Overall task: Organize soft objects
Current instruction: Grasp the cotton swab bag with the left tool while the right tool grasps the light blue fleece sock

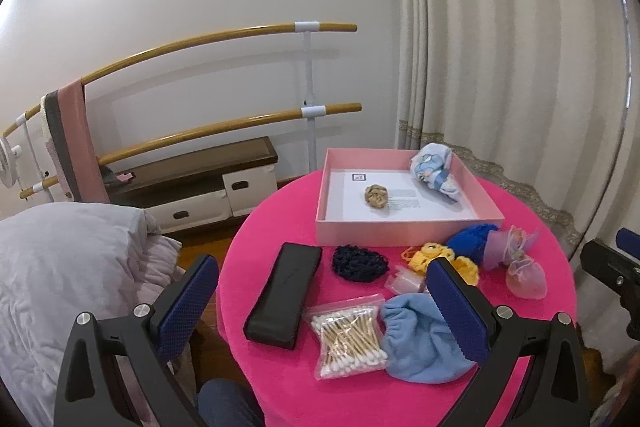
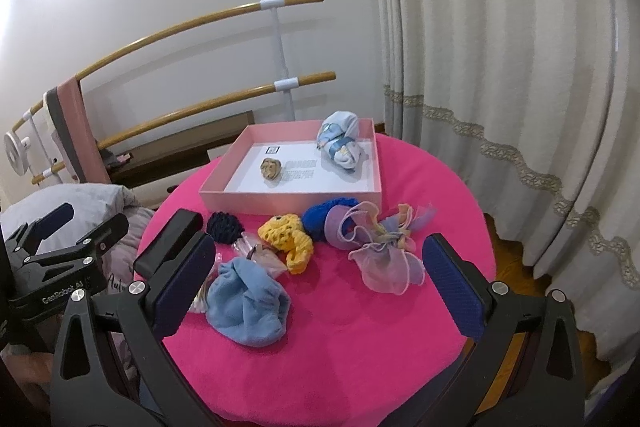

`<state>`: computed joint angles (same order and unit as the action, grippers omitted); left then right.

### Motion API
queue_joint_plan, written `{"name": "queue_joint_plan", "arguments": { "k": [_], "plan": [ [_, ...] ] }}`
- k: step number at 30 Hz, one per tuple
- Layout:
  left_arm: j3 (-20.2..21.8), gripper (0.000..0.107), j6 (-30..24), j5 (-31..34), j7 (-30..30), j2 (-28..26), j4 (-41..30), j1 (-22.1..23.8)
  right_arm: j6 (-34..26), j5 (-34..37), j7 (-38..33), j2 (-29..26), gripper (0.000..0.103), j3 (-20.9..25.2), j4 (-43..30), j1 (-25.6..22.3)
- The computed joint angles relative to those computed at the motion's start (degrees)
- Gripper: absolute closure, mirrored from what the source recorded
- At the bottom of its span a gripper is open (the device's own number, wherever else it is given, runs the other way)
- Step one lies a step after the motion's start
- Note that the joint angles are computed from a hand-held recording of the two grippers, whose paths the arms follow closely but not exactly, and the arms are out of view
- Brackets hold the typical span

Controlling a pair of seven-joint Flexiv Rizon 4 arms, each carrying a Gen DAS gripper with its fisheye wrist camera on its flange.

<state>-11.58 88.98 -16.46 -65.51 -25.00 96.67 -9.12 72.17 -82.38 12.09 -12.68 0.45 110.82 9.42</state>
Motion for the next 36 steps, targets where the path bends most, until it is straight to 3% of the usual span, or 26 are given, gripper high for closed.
{"name": "queue_joint_plan", "arguments": {
  "k": [5, 10, 14, 24, 34, 36],
  "plan": [
    [2.2, 0.004, 0.7, 2.3, 0.0, -2.2, -0.1, -1.4, 2.3, 2.0, -2.9, -2.5, 0.000, 0.0, -0.9, 0.5],
    [3.8, 0.004, -3.1, 3.9, 0.5, -4.2, -0.5, -2.0, 4.8, 8.1, -8.5, -5.6, 0.003, -0.9, -1.3, 1.8],
    [3.8, 0.005, -6.3, 3.4, -0.1, -6.6, -3.4, -2.2, 6.2, 13.1, -12.3, -7.3, 0.007, -1.9, -1.2, 3.3],
    [8.4, 0.005, -10.1, 6.6, -5.1, -12.5, -10.9, -5.7, 8.1, 23.0, -19.3, -10.0, 0.014, -4.6, -1.2, 7.2],
    [11.6, 0.005, -15.5, 9.5, -10.1, -18.5, -19.7, -8.3, 8.3, 29.9, -24.3, -12.0, 0.016, -7.0, -2.1, 10.4],
    [12.1, 0.006, -15.2, 10.5, -10.9, -19.2, -20.5, -8.4, 8.5, 31.4, -25.3, -12.6, 0.022, -7.1, -2.4, 10.6]
  ]
}}
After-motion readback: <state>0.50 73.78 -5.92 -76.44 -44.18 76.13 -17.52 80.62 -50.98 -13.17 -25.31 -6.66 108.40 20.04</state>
